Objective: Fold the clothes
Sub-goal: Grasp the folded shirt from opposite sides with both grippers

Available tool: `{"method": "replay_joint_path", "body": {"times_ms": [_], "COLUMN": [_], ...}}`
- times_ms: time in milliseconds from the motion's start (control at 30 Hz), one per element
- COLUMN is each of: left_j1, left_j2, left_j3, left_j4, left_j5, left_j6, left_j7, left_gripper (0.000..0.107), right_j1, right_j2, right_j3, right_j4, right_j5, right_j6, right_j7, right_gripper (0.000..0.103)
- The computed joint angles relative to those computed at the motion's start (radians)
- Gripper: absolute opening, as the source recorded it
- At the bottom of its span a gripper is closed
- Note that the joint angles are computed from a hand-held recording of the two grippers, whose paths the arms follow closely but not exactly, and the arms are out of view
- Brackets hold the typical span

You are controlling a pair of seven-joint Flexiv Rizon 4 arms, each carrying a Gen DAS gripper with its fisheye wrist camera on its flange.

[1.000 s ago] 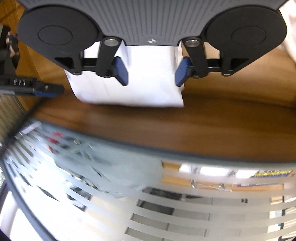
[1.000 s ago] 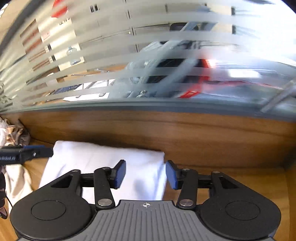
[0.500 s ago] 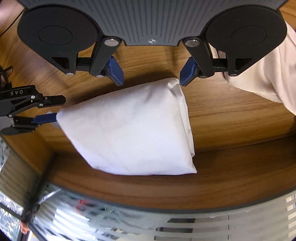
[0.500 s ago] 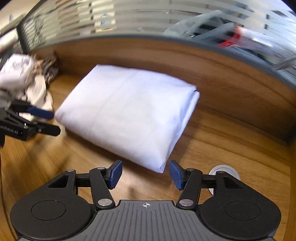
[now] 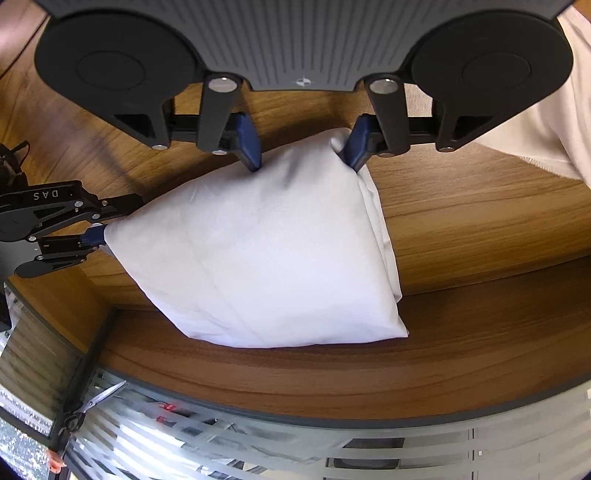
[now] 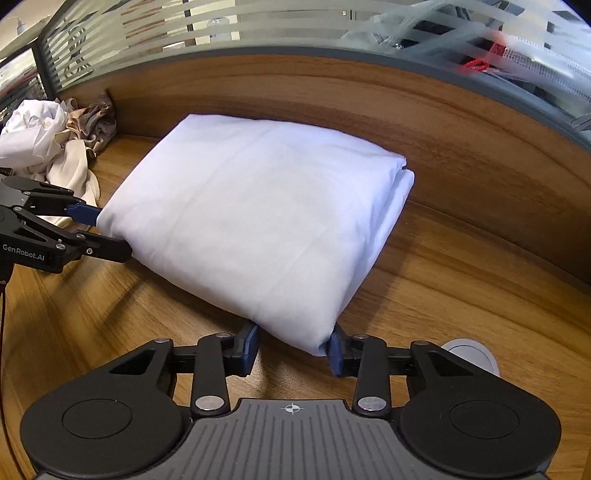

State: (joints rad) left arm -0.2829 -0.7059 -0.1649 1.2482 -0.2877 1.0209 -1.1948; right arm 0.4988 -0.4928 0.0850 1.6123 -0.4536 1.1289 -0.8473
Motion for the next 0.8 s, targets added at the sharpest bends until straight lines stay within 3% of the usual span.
{"method": "replay_joint_path", "body": {"times_ms": [133, 333, 667, 800], "left_j1": [0.023, 0.055, 0.034, 0.008], "left_j2": [0.057, 0.22, 0.49, 0.577], "left_j3": [-0.021, -0.049, -0.013, 0.011], "left_j4": [0.083, 0.314, 0.654, 0.757], "left_j5": [-0.034, -0.101, -0.202, -0.234], "left_j6": [0.004, 0.022, 0.033, 0.017], "left_j7": [0.009, 0.063, 0.133, 0.135], "left_gripper": [0.053, 0.053, 0.053, 0.053], "right_j1": [0.004, 0.046, 0.157, 0.17], "right_j2": [0.03, 0.122, 0.271, 0.312], "right_j3": [0.014, 0.047, 0.127, 0.17], "right_j4": [0.019, 0.113, 0.287, 0.335], "right_j5": [0.007, -0.006, -0.134, -0.145], "right_j6": [-0.02, -0.054, -0.105, -0.123], "right_j7": [-0.001, 0.062, 0.39, 0.45], "right_gripper": [0.04, 0.04, 0.04, 0.04]}}
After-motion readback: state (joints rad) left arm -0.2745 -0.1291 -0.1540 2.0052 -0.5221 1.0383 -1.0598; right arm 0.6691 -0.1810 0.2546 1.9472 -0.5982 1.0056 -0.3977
